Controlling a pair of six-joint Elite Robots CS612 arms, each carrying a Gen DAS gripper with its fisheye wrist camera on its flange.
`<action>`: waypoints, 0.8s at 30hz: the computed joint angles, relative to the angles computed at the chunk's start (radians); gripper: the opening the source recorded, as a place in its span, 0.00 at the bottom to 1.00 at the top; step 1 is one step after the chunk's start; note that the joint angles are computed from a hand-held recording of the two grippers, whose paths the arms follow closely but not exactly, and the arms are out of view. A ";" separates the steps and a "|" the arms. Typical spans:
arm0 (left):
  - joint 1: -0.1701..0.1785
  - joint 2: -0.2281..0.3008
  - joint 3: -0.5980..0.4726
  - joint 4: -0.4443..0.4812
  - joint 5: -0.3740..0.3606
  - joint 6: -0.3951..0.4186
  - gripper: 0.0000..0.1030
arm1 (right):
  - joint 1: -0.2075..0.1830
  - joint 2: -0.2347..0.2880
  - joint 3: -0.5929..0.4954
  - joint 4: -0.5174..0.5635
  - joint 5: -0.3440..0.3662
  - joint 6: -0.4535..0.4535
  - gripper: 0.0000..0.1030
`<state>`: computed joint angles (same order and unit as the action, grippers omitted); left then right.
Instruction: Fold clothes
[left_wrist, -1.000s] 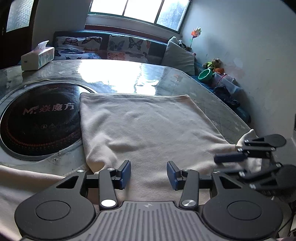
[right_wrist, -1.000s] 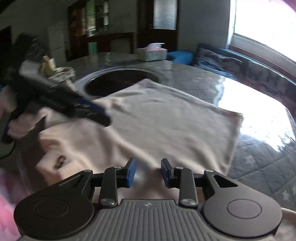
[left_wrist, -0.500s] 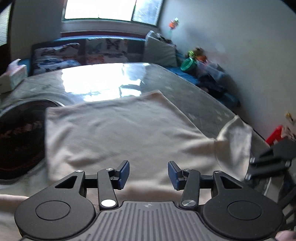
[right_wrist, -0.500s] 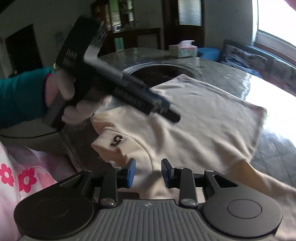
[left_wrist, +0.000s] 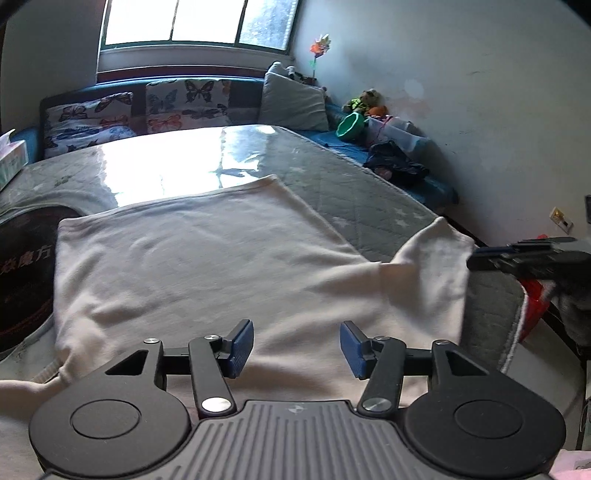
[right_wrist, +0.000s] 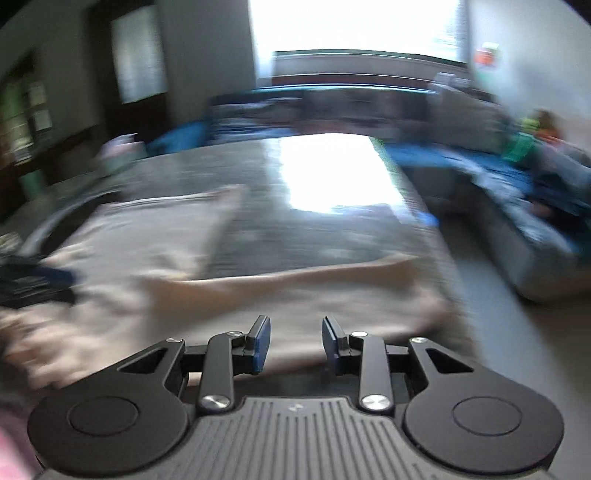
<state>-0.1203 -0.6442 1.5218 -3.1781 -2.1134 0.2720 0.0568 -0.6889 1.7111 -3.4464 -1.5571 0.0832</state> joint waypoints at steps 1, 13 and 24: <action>-0.002 -0.001 0.003 -0.002 -0.003 0.002 0.54 | -0.004 0.004 -0.004 0.005 -0.035 0.025 0.30; -0.020 -0.019 0.028 -0.013 -0.022 0.026 0.57 | -0.024 0.045 -0.036 0.006 -0.169 0.200 0.30; -0.039 -0.025 0.034 0.011 -0.030 0.046 0.62 | -0.031 0.056 -0.029 -0.049 -0.171 0.232 0.10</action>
